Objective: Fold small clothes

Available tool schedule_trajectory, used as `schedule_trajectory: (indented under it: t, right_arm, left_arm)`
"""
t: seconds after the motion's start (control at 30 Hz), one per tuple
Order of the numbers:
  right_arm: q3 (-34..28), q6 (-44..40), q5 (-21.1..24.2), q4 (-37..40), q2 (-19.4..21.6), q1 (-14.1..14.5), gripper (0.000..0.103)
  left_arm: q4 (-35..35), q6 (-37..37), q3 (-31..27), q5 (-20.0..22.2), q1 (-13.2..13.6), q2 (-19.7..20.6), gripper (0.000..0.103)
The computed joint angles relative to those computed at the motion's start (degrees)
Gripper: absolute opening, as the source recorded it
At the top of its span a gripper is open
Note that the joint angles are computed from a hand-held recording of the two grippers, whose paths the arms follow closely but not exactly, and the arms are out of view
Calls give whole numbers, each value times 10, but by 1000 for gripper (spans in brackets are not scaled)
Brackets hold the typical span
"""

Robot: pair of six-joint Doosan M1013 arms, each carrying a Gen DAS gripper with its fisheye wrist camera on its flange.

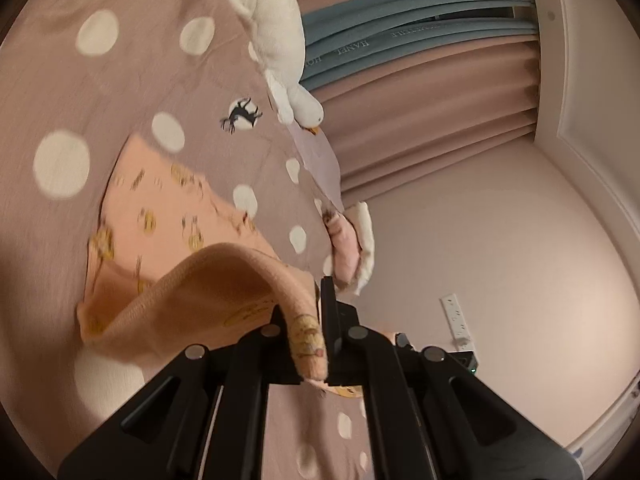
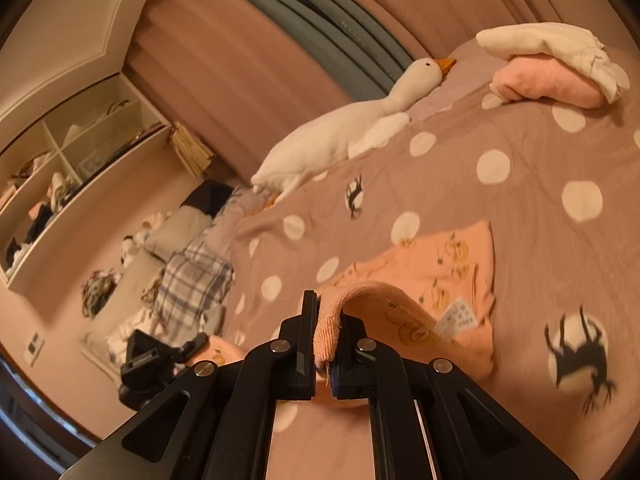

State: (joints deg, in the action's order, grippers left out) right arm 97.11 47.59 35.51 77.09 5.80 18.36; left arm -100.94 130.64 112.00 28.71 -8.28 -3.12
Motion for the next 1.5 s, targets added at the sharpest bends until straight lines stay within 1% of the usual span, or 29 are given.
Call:
schedule_trajectory:
  t: [0.07, 0.13, 0.2, 0.23, 0.3, 0.33, 0.4, 0.5, 0.57, 0.6, 0.73, 0.8, 0.83, 0.87, 0.93, 0.97, 1.0, 1.07, 1.1, 1.17, 1.2, 1.23, 1.33, 1.43, 1.5]
  right_arm:
    - [-14, 4, 0, -1, 13, -1, 7]
    - [-30, 13, 0, -4, 28, -2, 7]
    - [-50, 40, -3, -25, 47, -2, 7]
    - [-60, 51, -3, -34, 56, -1, 7]
    - [-85, 99, -2, -71, 77, -1, 7]
    - [-97, 121, 0, -88, 88, -1, 7]
    - [-121, 196, 5, -145, 110, 0, 7]
    - [-151, 293, 29, -215, 142, 0, 7]
    - [-169, 335, 50, -245, 162, -1, 7]
    - [-178, 357, 59, -263, 171, 0, 7]
    - [-203, 398, 79, -296, 192, 1, 7]
    - [-208, 427, 74, -302, 198, -3, 7]
    - [-208, 437, 75, -289, 201, -8, 7]
    - [-206, 446, 71, -272, 203, -13, 9]
    - [-201, 468, 48, -280, 199, -18, 25]
    - [-199, 475, 41, -285, 196, -19, 40]
    - [-196, 480, 34, -289, 193, -22, 46]
    - [-186, 481, 19, -304, 181, -25, 46]
    - [-182, 474, 16, -317, 175, -25, 46]
    - [-176, 442, 24, -344, 163, -24, 46]
    - [-176, 427, 33, -358, 159, -22, 46]
    - [-173, 410, 39, -369, 155, -20, 46]
    - [-155, 355, 41, -374, 137, -13, 46]
    - [-139, 296, 46, -343, 124, -8, 46]
    - [-132, 268, 52, -334, 120, -3, 46]
  left_arm:
    - [21, -13, -14, -2, 4, 12, 1]
    - [58, -38, -33, -4, 8, 29, 1]
    - [90, -61, -51, -11, 11, 44, 1]
    - [94, -63, -55, -12, 13, 51, 1]
    - [136, -102, -69, -28, 16, 67, 1]
    - [146, -113, -72, -33, 17, 73, 1]
    - [197, -171, -80, -48, 21, 87, 1]
    - [255, -243, -87, -57, 29, 108, 1]
    - [306, -301, -93, -59, 34, 123, 1]
    - [318, -315, -97, -57, 36, 128, 1]
    - [365, -358, -111, -49, 40, 147, 2]
    - [415, -407, -120, -54, 40, 152, 2]
    - [450, -440, -124, -58, 40, 153, 2]
    - [507, -493, -129, -63, 41, 154, 3]
    - [590, -571, -140, -58, 42, 159, 4]
    - [607, -592, -143, -50, 45, 162, 4]
    - [611, -599, -145, -43, 47, 163, 6]
    - [661, -636, -148, -36, 45, 161, 7]
    - [680, -642, -150, -31, 44, 160, 8]
    - [755, -684, -160, -7, 40, 158, 28]
    - [778, -696, -161, -1, 38, 156, 48]
    - [788, -701, -158, -2, 40, 152, 57]
    - [817, -730, -150, -15, 45, 141, 56]
    - [801, -689, -149, -19, 43, 133, 56]
    - [819, -660, -153, -5, 32, 130, 55]
